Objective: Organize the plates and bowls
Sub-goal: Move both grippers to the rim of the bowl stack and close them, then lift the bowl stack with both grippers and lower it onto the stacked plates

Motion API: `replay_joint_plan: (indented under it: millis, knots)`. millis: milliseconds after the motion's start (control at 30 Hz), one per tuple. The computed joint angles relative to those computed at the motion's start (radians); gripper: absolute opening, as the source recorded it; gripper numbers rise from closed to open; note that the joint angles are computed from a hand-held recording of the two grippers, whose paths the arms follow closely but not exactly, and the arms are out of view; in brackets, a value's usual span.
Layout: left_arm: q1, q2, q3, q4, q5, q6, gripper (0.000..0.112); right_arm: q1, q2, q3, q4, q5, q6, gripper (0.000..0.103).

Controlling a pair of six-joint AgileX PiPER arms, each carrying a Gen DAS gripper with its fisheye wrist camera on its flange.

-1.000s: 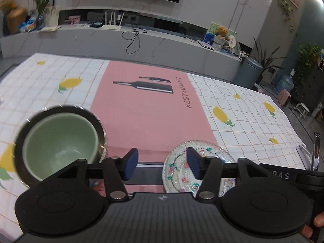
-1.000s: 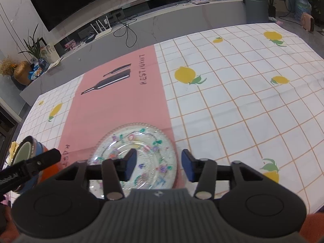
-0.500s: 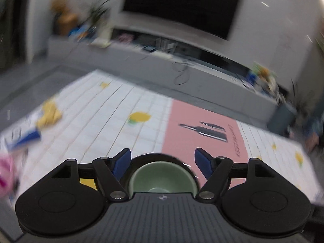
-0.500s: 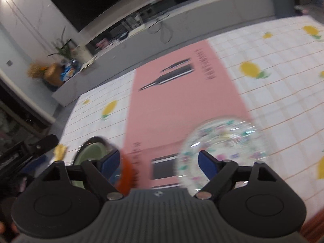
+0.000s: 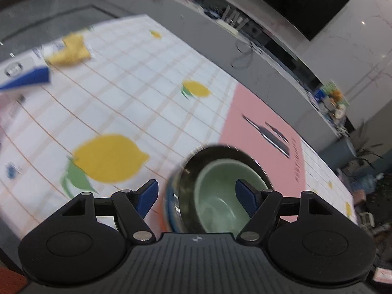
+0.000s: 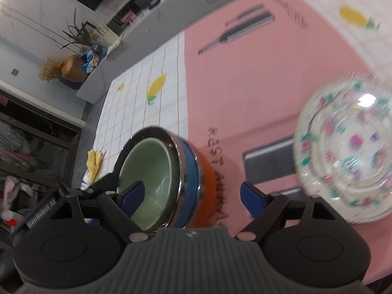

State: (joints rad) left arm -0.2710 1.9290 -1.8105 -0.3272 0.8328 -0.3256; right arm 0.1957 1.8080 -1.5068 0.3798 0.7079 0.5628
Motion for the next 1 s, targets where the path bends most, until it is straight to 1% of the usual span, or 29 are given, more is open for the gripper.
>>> replay_joint_plan:
  millis: [33,67,100,200,267,300,433,533,600,667,700,900,1000]
  knots:
    - [-0.003,0.005,-0.001,0.008,0.004,-0.017,0.083,-0.002,0.012,-0.005,0.027,0.004,-0.007,0.082]
    - [-0.013,0.011,-0.008,0.047,0.005,-0.051,0.082,-0.002,0.023,-0.009,0.041,0.002,-0.001,0.080]
    - [-0.014,0.016,-0.008,0.057,0.005,-0.054,0.082,-0.002,0.036,-0.017,0.046,0.005,0.004,0.079]
    - [-0.002,0.027,-0.006,0.033,0.006,-0.041,0.081,0.004,0.057,-0.033,0.026,0.013,0.027,0.077]
    - [-0.003,0.040,-0.015,0.042,0.018,-0.056,0.081,0.006,0.065,-0.038,0.013,0.013,0.040,0.074]
    - [-0.007,0.049,-0.026,0.054,0.027,-0.069,0.078,0.008,0.069,-0.040,0.009,0.011,0.046,0.072]
    - [-0.013,0.077,-0.048,0.067,0.056,-0.097,0.073,0.010,0.084,-0.052,0.012,0.019,0.049,0.067]
    - [-0.006,0.090,-0.056,0.039,0.078,-0.099,0.069,0.007,0.089,-0.048,0.015,0.024,0.052,0.065]
    - [0.002,0.090,-0.047,0.004,0.078,-0.091,0.061,0.000,0.080,-0.022,0.053,-0.001,0.018,0.061]
    - [-0.007,0.085,-0.044,0.034,0.077,-0.114,0.056,-0.001,0.075,-0.013,0.072,-0.015,-0.011,0.054]
    - [-0.009,0.085,-0.045,0.038,0.077,-0.119,0.056,-0.001,0.074,-0.010,0.086,-0.022,-0.026,0.052]
    - [-0.005,0.080,-0.037,0.029,0.073,-0.129,0.055,0.005,0.072,-0.009,0.067,-0.030,-0.012,0.050]
    - [-0.006,0.076,-0.039,0.026,0.073,-0.127,0.053,0.004,0.066,0.002,0.062,-0.038,-0.003,0.047]
